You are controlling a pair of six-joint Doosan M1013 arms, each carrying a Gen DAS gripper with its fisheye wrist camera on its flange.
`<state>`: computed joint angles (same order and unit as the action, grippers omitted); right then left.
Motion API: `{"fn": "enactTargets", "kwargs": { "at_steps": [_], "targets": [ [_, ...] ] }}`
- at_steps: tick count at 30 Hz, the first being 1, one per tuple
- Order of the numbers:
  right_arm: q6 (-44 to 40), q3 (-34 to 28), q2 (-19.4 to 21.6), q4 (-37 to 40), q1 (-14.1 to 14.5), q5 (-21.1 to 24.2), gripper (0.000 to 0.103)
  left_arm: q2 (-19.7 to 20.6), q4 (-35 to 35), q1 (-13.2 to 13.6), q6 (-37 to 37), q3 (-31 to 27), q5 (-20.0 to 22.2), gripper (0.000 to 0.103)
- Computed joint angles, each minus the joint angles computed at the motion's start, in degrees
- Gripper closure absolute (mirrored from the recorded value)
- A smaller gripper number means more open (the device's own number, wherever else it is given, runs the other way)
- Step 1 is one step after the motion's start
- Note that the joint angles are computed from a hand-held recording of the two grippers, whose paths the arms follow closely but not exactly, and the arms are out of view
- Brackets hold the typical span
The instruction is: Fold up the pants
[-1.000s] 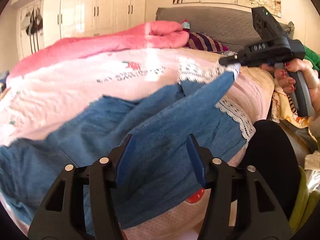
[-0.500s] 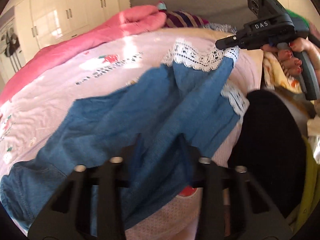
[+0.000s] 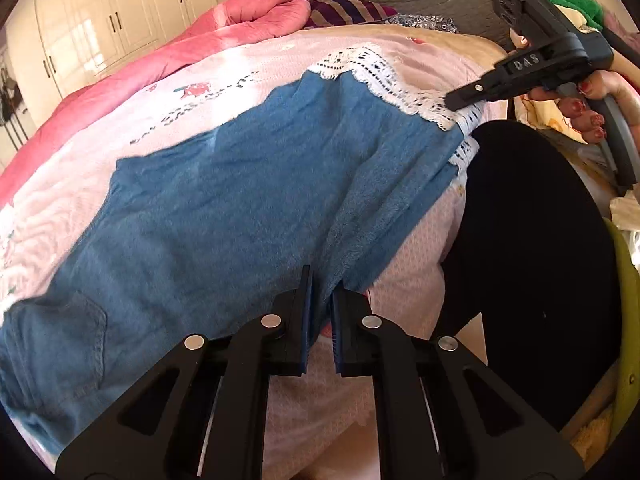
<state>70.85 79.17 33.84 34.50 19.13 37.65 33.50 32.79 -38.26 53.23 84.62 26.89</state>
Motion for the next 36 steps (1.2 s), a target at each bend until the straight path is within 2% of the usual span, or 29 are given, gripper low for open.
{"fn": "enactTargets", "kwargs": {
  "at_steps": [2,4,6,8,10,12,14,16,17,19,21,23,25,28,30,33,35,36],
  "targets": [
    [0.4,0.4,-0.2,-1.0,0.0,0.5,0.089,0.1,0.1,0.0,-0.8,0.2,0.1,0.100],
    [2.6,0.2,-0.1,-3.5,0.1,2.0,0.081,0.2,0.1,0.0,-1.6,0.4,-0.1,0.100],
    [3.8,0.9,-0.7,-3.4,-0.1,1.2,0.061,0.2,-0.1,0.1,-1.7,0.4,-0.2,0.100],
    [3.6,2.5,-2.2,-2.0,-0.1,-2.5,0.061,0.1,-0.4,0.2,-1.8,0.5,-0.4,0.100],
    [4.7,3.9,-3.6,-5.7,0.9,-7.3,0.061,0.1,-0.7,0.3,-2.2,0.5,-0.7,0.100],
    [1.4,4.5,-4.3,-4.9,1.5,-9.2,0.061,0.0,-0.2,0.2,-3.0,0.6,-0.7,0.100],
    [-4.4,4.0,-4.0,-1.1,1.8,-7.6,0.062,-0.1,0.5,0.2,-4.0,0.7,-0.6,0.100],
    [-7.3,2.5,-2.8,-0.5,2.5,-4.9,0.063,-0.1,3.2,0.0,-7.6,0.6,0.0,0.100],
    [-7.0,1.7,-2.3,-1.5,2.7,-3.9,0.064,-0.2,5.8,-0.3,-10.3,0.7,0.5,0.100],
    [-5.2,-0.2,-0.7,-4.1,3.4,-0.7,0.064,-0.4,15.5,-1.3,-19.0,0.9,3.9,0.100],
    [-0.8,-1.7,0.4,-7.4,3.7,1.9,0.064,-0.9,20.8,-1.5,-23.3,1.6,4.3,0.100],
    [1.8,-2.8,1.5,-8.1,3.5,4.6,0.065,-0.8,19.8,-1.3,-22.9,1.5,4.4,0.098],
    [1.9,-2.5,1.5,-7.7,3.4,4.9,0.065,-0.3,15.4,-0.9,-19.7,1.2,4.5,0.098],
    [2.0,-2.7,1.6,-7.9,3.4,5.8,0.065,-0.3,14.4,-0.8,-18.1,1.4,3.8,0.098],
    [1.7,-2.6,1.6,-8.1,3.5,5.9,0.063,-0.5,12.6,-0.5,-16.7,1.5,2.8,0.094],
    [0.3,-2.2,1.1,-6.4,3.3,5.8,0.058,-1.1,8.0,0.0,-13.2,2.0,0.6,0.079],
    [-2.3,-0.9,0.0,-3.3,2.9,4.3,0.056,-1.6,5.5,0.1,-10.9,2.6,-0.9,0.057],
    [-4.2,0.0,-0.8,-1.5,2.7,2.7,0.054,-1.8,6.0,-0.1,-11.5,2.9,-1.0,0.054]
  ]
}}
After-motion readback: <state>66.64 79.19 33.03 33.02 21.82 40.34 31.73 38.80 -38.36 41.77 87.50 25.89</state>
